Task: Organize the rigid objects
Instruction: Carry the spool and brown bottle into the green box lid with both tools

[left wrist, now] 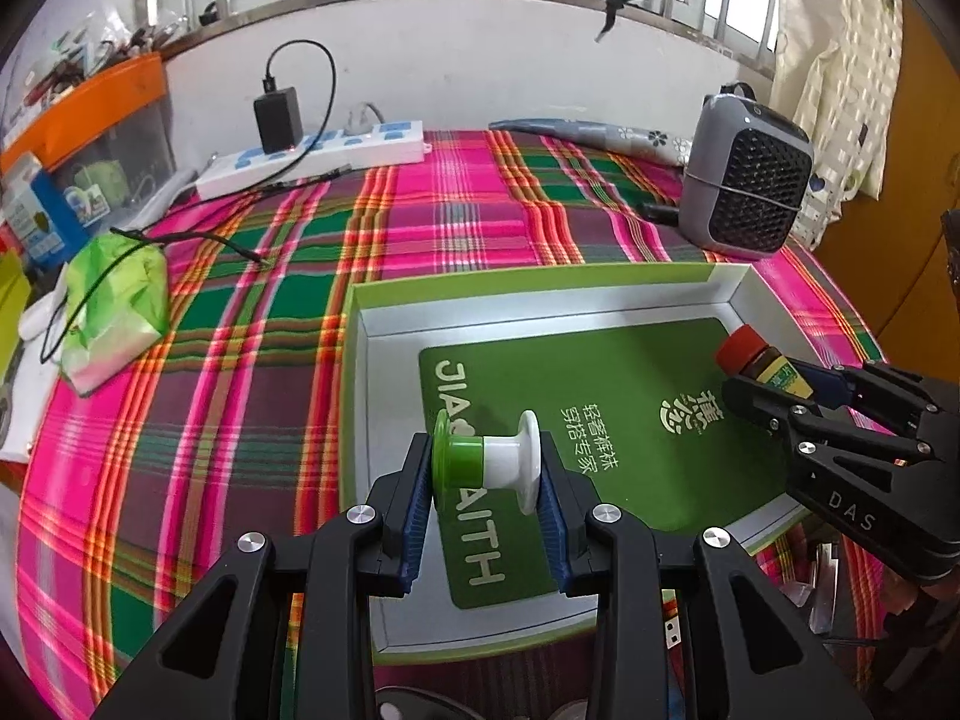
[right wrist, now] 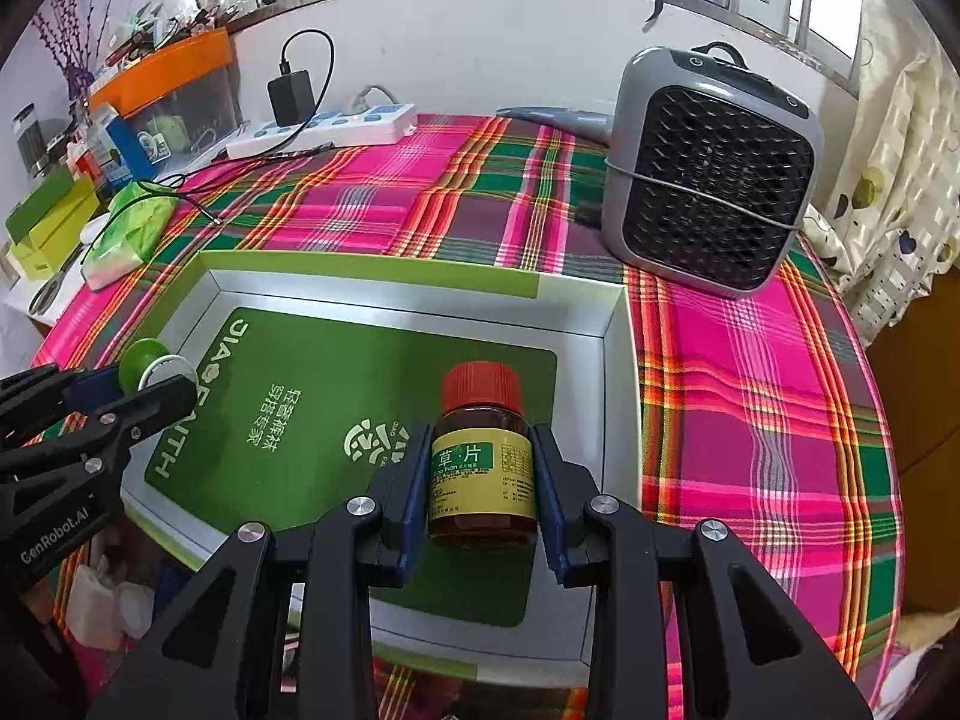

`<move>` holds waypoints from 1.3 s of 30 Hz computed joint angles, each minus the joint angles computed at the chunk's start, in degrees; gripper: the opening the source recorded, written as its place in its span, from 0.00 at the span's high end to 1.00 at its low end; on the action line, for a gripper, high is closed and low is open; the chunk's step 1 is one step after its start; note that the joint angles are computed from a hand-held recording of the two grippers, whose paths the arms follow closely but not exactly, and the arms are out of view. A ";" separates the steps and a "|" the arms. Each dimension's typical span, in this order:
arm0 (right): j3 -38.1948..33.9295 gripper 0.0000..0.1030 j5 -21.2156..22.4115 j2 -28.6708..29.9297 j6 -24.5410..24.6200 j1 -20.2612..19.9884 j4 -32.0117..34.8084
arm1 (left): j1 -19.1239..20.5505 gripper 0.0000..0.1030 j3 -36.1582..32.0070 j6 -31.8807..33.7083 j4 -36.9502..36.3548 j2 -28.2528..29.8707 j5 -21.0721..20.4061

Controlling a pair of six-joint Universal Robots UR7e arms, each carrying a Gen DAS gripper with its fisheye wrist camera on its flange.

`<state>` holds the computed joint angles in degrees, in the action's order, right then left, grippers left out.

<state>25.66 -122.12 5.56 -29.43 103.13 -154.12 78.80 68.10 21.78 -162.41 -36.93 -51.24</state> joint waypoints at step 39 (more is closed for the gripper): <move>0.35 0.56 2.50 -0.09 2.32 -0.41 0.12 | 0.11 0.67 -0.26 -0.52 1.18 0.31 0.63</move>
